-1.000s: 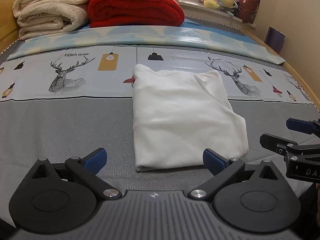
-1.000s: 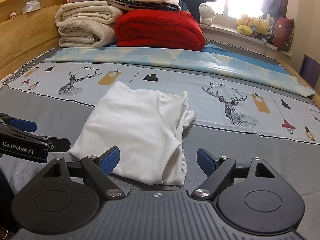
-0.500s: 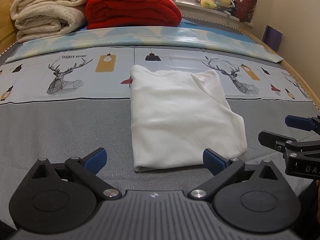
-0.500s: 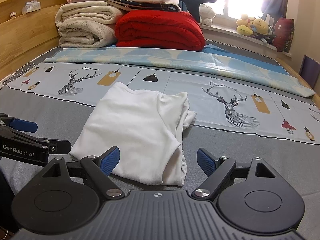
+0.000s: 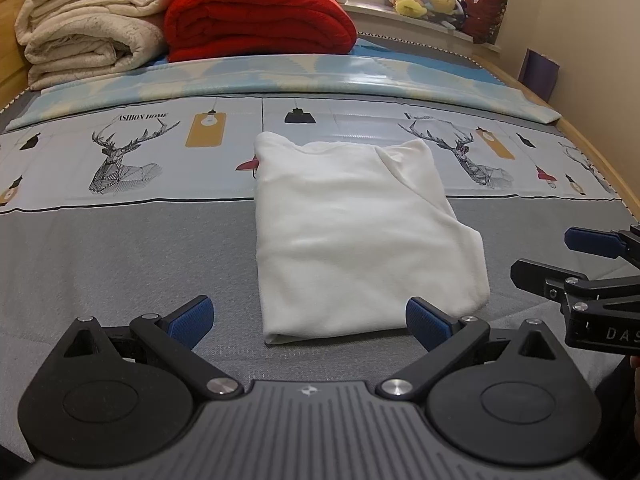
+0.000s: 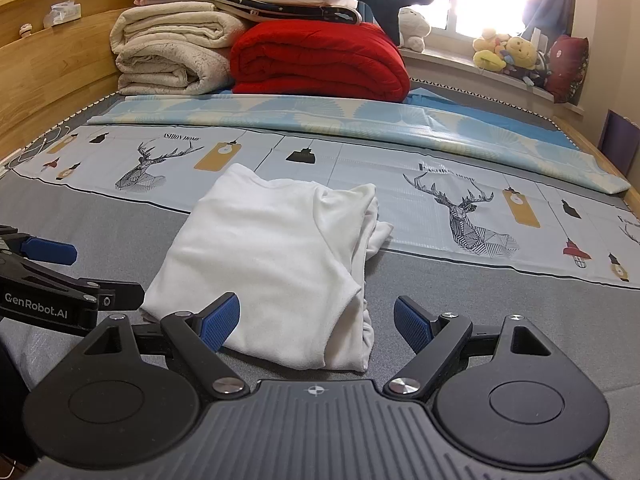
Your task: Fold small clothes
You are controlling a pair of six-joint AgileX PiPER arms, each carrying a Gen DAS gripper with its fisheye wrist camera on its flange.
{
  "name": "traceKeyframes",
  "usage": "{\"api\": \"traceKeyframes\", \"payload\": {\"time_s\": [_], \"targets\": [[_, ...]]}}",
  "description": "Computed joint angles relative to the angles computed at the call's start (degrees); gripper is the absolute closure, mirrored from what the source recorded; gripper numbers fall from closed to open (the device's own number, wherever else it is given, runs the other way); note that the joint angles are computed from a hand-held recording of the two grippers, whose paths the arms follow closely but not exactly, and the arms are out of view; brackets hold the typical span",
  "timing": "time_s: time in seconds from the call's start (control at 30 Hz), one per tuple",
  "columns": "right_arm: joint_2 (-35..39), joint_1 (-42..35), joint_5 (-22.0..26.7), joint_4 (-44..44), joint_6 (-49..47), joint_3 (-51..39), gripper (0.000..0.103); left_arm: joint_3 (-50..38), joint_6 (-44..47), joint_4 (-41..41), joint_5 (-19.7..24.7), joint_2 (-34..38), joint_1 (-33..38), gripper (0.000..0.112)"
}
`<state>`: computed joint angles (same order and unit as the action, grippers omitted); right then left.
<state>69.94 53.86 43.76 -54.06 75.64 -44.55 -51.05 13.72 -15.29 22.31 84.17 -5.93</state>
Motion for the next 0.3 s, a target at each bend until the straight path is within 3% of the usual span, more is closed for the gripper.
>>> {"api": "traceKeyframes", "payload": {"time_s": [0.3], "targets": [[0.07, 0.1, 0.26, 0.23, -0.23, -0.22, 0.018, 0.71, 1.73, -1.35, -0.99, -0.4, 0.04, 0.01]]}}
